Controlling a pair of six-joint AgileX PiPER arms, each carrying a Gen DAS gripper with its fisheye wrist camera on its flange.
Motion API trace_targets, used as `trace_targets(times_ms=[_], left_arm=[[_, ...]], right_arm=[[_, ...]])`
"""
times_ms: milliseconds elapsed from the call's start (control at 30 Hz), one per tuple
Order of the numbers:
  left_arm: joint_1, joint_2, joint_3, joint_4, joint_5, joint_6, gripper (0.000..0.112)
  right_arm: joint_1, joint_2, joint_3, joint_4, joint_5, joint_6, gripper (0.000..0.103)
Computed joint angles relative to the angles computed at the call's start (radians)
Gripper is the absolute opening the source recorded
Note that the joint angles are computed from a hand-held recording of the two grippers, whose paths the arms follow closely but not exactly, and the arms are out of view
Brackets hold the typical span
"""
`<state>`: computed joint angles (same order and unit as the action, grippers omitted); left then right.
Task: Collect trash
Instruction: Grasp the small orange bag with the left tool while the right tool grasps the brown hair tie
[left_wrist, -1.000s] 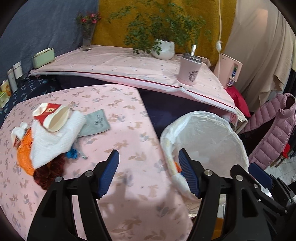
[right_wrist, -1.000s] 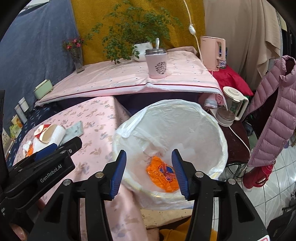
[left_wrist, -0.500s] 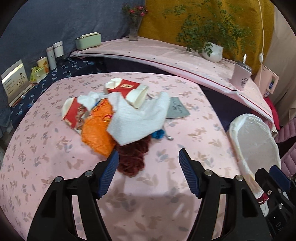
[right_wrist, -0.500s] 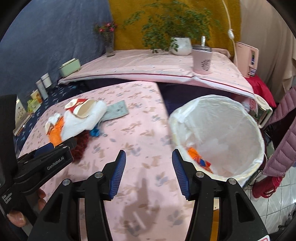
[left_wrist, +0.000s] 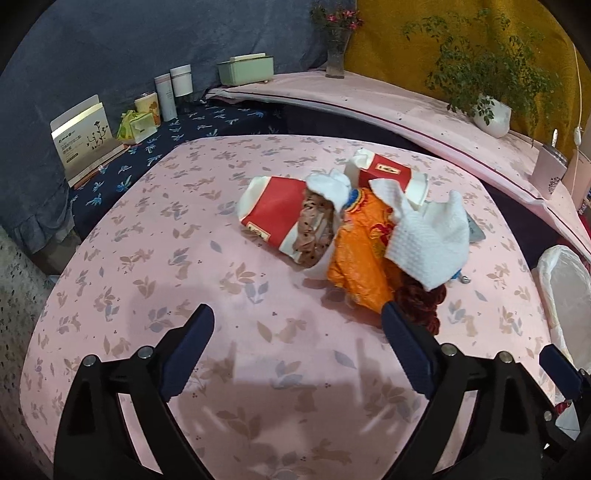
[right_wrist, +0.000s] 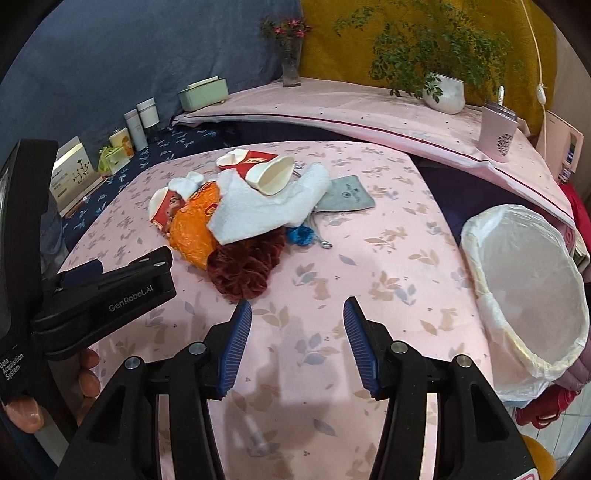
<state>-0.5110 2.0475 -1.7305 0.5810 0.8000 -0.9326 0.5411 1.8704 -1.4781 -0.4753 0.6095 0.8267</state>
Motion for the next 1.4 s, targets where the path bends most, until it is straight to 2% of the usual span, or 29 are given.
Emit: trace_targets(times_ms=[367, 633, 700, 767, 867, 1067, 1200, 1400], left_arm=[[0.072, 0.023, -0.01, -0.04, -0.017, 0.065, 0.09], [0.096, 0.059, -0.068, -0.121, -0.044, 0.146, 0.09], [0.096, 0.075, -0.095, -0.142, -0.045, 0.163, 0.09], [0.094, 0.092, -0.125, -0.161, -0.048, 0.182, 0.09], [0.085, 0.125, -0.177, -0.188, -0.048, 0.216, 0.087], [0.072, 0.207, -0.307, -0.282, -0.007, 0.308, 0.063], [0.062, 0.227, -0.34, -0.32, 0.009, 0.338, 0.037], [0.034, 0.186, -0.285, -0.311, -0.018, 0.328, 0.021]], right_arm=[[0.012, 0.179, -0.224, 0.121, 0.019, -0.143, 0.051], [-0.004, 0.26, -0.323, 0.188, 0.025, -0.213, 0.051], [-0.011, 0.275, -0.339, 0.205, 0.03, -0.232, 0.043], [-0.022, 0.282, -0.341, 0.24, 0.032, -0.264, 0.025], [-0.037, 0.262, -0.298, 0.275, 0.006, -0.284, 0.018], [-0.048, 0.185, -0.186, 0.265, -0.04, -0.267, 0.011], [-0.06, 0.125, -0.109, 0.25, -0.063, -0.242, 0.011], [-0.08, 0.039, -0.006, 0.22, -0.101, -0.188, 0.01]])
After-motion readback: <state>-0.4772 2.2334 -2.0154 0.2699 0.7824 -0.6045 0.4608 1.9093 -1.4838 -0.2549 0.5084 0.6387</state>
